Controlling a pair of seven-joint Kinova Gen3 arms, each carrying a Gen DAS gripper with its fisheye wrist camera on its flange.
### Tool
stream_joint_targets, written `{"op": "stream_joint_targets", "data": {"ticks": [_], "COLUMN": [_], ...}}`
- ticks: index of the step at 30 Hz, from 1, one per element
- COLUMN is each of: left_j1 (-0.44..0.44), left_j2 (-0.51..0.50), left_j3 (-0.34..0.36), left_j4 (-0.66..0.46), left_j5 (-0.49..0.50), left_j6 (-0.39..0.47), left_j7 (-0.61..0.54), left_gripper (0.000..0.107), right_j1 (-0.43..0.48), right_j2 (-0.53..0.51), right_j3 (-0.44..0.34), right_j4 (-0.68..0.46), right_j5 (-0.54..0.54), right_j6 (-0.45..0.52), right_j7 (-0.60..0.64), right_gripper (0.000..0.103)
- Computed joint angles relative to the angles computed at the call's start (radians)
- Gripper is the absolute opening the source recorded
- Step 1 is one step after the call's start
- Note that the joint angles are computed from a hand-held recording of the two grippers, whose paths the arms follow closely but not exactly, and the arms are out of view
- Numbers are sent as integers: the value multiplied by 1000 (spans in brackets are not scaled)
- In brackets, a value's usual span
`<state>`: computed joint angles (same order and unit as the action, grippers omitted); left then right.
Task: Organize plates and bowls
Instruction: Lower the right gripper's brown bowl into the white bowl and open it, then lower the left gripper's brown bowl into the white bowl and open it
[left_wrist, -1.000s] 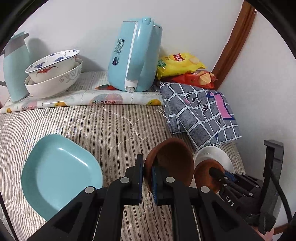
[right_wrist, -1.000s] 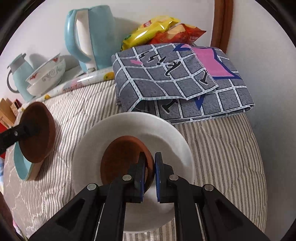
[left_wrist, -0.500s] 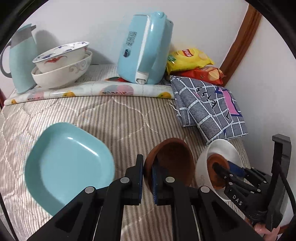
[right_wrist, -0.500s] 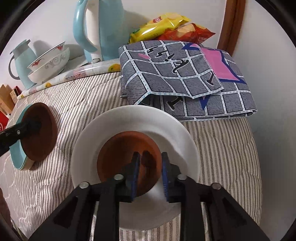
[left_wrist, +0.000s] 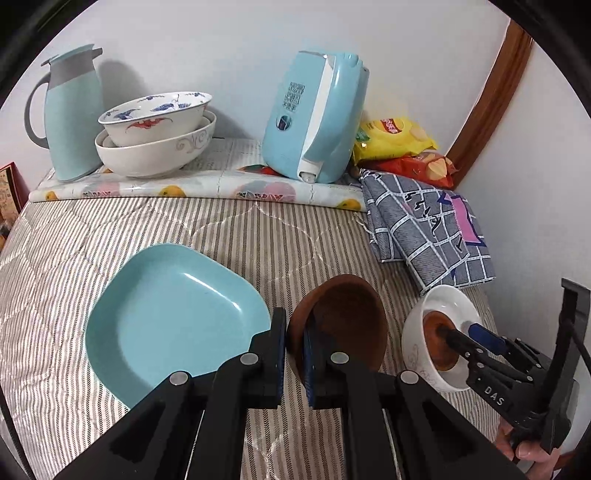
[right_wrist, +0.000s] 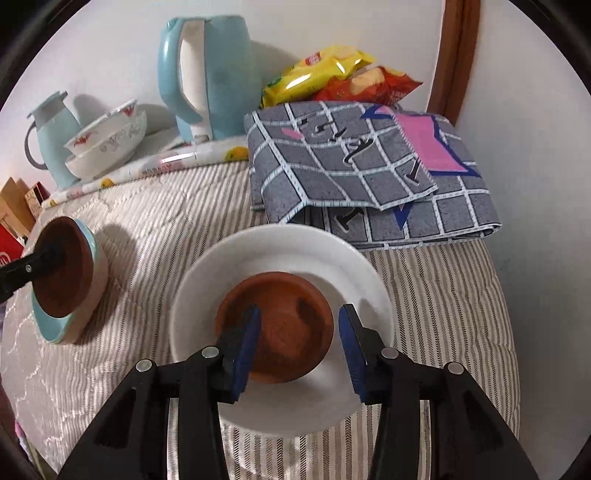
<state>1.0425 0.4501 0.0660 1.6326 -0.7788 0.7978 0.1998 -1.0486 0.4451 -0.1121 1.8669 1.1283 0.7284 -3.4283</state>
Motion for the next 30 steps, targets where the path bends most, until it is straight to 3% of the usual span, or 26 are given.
{"op": "stream_joint_targets", "data": {"ticks": [5,15,20,26,30], "left_j1": [16,57,77,113,116], "left_j2": [1,52,109,203,243], "left_j3": [5,9,4,-22,-37], "left_j4": [-26,-147,-250,-410,-473], "left_j5": [-14,-16,16,58,96], "left_j6": [16,53,88,199,222], "left_j7": [1,-49,-134,-262,-327], "left_gripper": [8,8,9,8,8], "right_j1": [-34,-6,-2,18,38], "right_j2": [-53,-163,-208,-242,-247], "right_j3": [-11,-119,-165,-205,-215], "right_j4": [55,193,264,344,379], "right_j5": [53,74,65,75,98], "right_j6": [60,176,235,248,226], "right_j7": [-106,-261,-348,-463,-521], "right_gripper": [44,44,44,44,44]}}
